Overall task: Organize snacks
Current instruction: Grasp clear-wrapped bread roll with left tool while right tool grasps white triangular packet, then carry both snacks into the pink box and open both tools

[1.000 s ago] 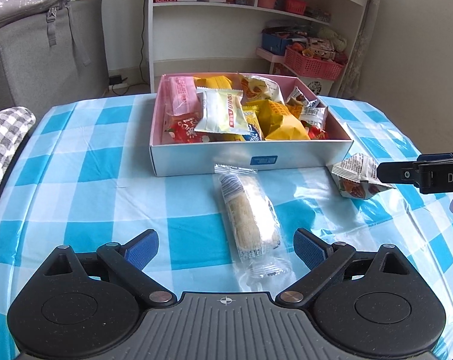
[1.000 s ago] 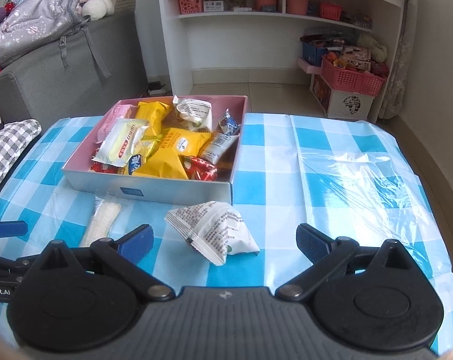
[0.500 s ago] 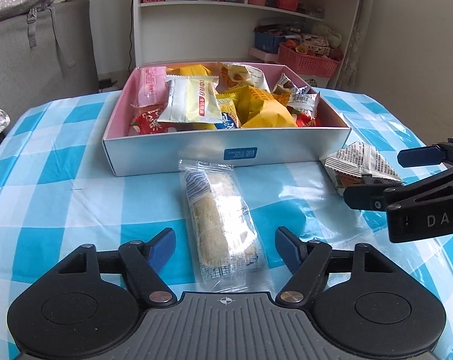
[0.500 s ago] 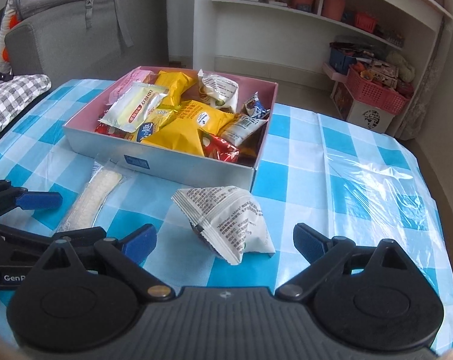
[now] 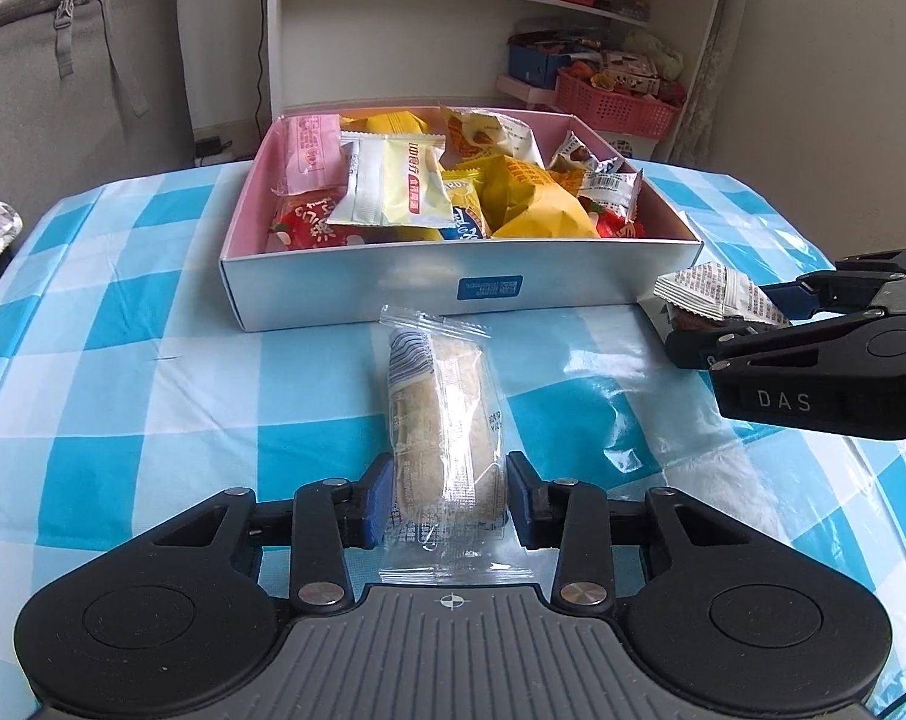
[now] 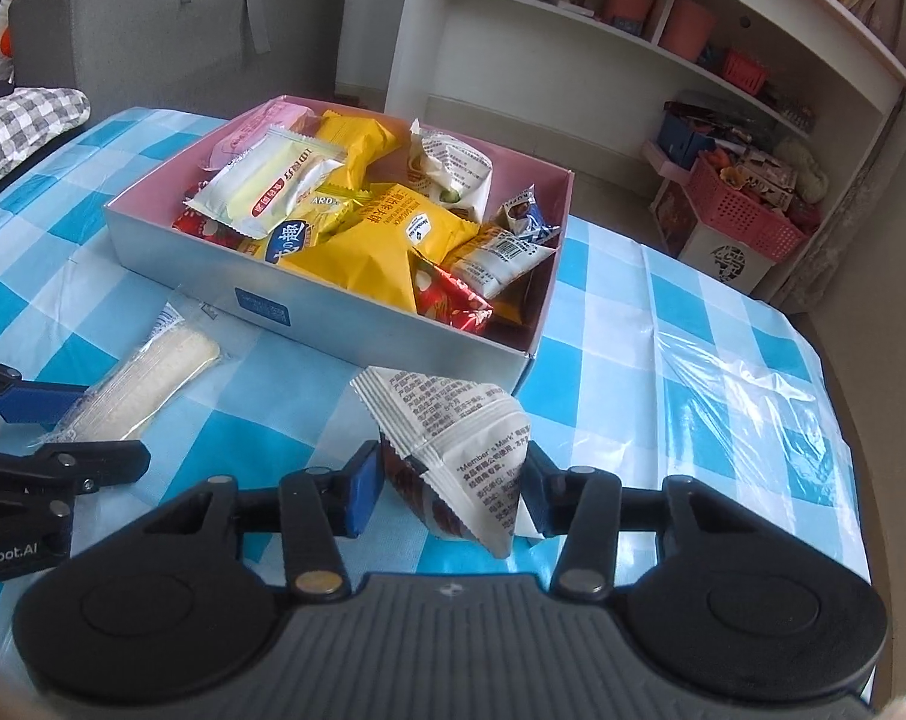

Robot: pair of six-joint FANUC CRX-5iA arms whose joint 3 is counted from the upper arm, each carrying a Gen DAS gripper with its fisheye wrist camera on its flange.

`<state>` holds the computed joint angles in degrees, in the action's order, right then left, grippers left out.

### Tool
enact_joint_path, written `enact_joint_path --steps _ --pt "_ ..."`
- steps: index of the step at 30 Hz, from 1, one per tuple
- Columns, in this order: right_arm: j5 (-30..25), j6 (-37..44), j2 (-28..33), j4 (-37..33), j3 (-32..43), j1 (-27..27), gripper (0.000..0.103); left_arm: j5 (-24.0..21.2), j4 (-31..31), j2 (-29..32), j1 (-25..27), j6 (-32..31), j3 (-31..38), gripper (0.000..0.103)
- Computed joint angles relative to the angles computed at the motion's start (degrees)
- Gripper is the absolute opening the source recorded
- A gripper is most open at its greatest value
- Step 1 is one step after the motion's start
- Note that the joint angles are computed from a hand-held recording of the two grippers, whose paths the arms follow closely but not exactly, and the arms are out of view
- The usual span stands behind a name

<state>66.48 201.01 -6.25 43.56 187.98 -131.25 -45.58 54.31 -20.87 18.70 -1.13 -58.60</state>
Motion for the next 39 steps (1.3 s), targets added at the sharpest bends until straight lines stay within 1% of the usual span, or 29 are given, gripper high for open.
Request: enact_joint_path --steps 4,8,12,19,23,29,33,35,37,39 --pt "-1.3 -0.4 1.0 -1.0 0.2 -0.3 0.042 -3.0 -1.9 -0.4 2.7 0.6 1.1 0.036" --pt "-0.9 -1.1 1.3 -1.3 -0.8 0.4 0.042 -6.4 -2.6 -1.0 5.4 0.0 1.8 0.035" --pt "-0.9 -2.3 1.6 -0.9 -1.4 1.2 0.042 -9.6 -3.9 -1.5 8.0 0.8 2.8 0.035" --pt "-2.1 -6.1 3.3 0.1 -1.7 2.0 0.042 -15.6 -3.5 -2.1 12.3 -0.5 4.0 0.035" --pt "-2.8 -9.1 4.1 1.2 -1.7 2.2 0.042 -17.6 -2.2 -1.5 13.8 0.0 5.2 0.035" --pt "-4.7 -13.8 5.6 2.7 -1.2 1.8 0.042 -16.7 1.2 0.0 12.8 1.7 6.5 0.035" --pt "-6.0 -16.3 6.2 4.1 -0.9 1.2 0.042 -14.1 3.7 1.4 9.8 4.8 7.5 0.035" --pt "-7.3 -17.9 6.7 4.4 -0.3 0.4 0.042 -12.9 5.3 2.1 8.0 5.2 7.7 0.035" --pt "-9.6 -18.7 7.3 4.2 0.6 -0.9 0.042 -10.9 6.9 2.9 5.6 4.7 7.8 0.035" --pt "-16.0 -19.6 9.2 1.6 3.2 -5.1 0.042 -7.2 9.1 3.8 2.1 2.6 7.8 0.035"
